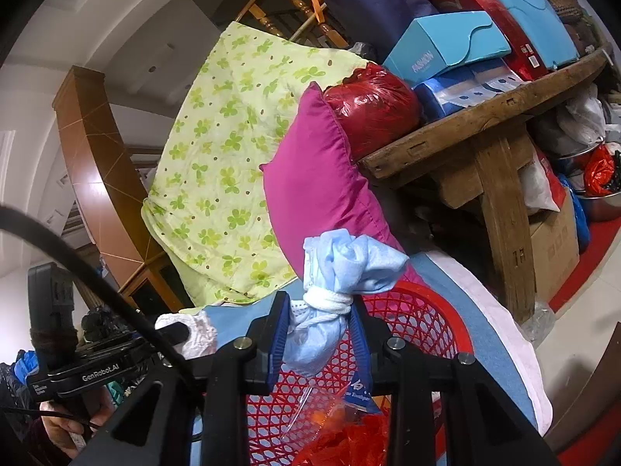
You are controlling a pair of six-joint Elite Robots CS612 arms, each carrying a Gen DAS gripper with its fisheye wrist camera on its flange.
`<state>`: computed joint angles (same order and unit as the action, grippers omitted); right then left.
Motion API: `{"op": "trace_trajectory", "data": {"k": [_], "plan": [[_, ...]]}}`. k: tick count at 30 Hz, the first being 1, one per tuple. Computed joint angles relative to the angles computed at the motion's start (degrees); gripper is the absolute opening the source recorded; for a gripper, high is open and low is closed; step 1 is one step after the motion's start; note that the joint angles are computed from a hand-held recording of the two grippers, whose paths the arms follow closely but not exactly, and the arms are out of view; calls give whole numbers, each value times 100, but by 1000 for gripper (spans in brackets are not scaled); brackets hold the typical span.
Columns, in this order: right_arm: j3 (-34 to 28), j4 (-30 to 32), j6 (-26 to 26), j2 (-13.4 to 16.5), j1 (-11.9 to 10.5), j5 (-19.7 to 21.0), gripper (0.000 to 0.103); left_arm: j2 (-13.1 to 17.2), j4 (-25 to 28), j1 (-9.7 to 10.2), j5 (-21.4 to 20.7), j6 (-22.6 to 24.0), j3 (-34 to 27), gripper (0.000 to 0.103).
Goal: Collect trash
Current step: 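Hold both items over the red wastebasket and open both grippers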
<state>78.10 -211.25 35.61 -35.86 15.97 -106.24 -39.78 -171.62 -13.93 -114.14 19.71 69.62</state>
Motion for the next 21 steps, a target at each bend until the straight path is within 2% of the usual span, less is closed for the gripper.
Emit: {"op": "trace_trajectory", "data": {"k": [7, 16, 18, 20, 21], "plan": [[-12, 163, 136, 0, -24, 56, 34, 95, 645, -15, -466, 97, -201, 36], [-55, 436, 334, 9, -46, 130, 34, 124, 1018, -65, -581, 428, -221, 37], [-50, 502, 423, 5, -59, 160, 34, 128, 1037, -72, -538, 452, -218, 48], [-41, 571, 512, -3, -74, 183, 35, 143, 1007, -68, -515, 400, -221, 52], [-42, 594, 547, -5, -79, 189, 43, 146, 1005, -62, -511, 390, -222, 52]]}}
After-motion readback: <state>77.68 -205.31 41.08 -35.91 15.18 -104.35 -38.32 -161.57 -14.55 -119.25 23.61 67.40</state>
